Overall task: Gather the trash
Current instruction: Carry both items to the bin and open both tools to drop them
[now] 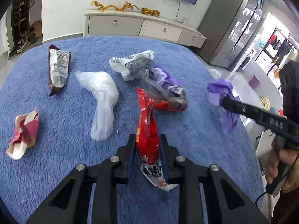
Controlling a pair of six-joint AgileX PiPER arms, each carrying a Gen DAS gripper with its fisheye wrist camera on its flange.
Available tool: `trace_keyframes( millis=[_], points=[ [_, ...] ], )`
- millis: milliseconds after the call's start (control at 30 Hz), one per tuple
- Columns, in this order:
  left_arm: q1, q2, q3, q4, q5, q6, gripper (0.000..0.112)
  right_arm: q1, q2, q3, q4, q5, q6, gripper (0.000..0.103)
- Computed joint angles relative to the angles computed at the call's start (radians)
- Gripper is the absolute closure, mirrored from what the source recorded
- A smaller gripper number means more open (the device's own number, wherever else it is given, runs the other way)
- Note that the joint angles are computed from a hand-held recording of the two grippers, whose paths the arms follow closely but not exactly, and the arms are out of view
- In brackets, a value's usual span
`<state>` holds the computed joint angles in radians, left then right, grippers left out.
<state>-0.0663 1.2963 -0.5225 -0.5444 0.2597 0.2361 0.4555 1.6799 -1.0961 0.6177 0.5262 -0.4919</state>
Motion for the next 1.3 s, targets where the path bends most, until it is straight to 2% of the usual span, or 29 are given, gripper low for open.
trace_keyframes(
  millis=[100, 300, 400, 533, 633, 767, 967, 1133, 1300],
  points=[
    [-0.024, -0.087, 0.035, 0.095, 0.017, -0.104, 0.089, 0.004, -0.106, 0.106, 0.032, -0.006, -0.031, 0.084],
    [-0.171, -0.235, 0.022, 0.496, 0.104, -0.552, 0.089, 0.010, -0.272, 0.236, 0.018, -0.015, 0.004, 0.084],
    [-0.287, -0.263, -0.022, 0.655, 0.151, -0.743, 0.089, -0.034, -0.373, 0.296, -0.012, -0.002, 0.042, 0.084],
    [-0.407, -0.226, -0.089, 0.764, 0.168, -0.880, 0.089, -0.145, -0.487, 0.354, -0.041, 0.035, 0.052, 0.084],
    [-0.483, -0.142, -0.162, 0.792, 0.161, -0.932, 0.089, -0.275, -0.536, 0.389, -0.040, 0.075, 0.004, 0.084],
    [-0.602, -0.002, -0.284, 0.865, 0.166, -1.018, 0.089, -0.477, -0.539, 0.432, -0.024, 0.097, -0.094, 0.084],
    [-0.692, 0.280, -0.564, 0.770, 0.191, -0.900, 0.089, -0.792, -0.420, 0.465, 0.085, 0.104, -0.341, 0.084],
    [-0.719, 0.537, -0.827, 0.598, 0.268, -0.730, 0.089, -0.903, -0.271, 0.453, 0.161, 0.083, -0.476, 0.084],
    [-0.746, 0.747, -1.052, 0.561, 0.366, -0.707, 0.088, -0.932, -0.132, 0.427, 0.216, 0.052, -0.550, 0.080]
  ],
)
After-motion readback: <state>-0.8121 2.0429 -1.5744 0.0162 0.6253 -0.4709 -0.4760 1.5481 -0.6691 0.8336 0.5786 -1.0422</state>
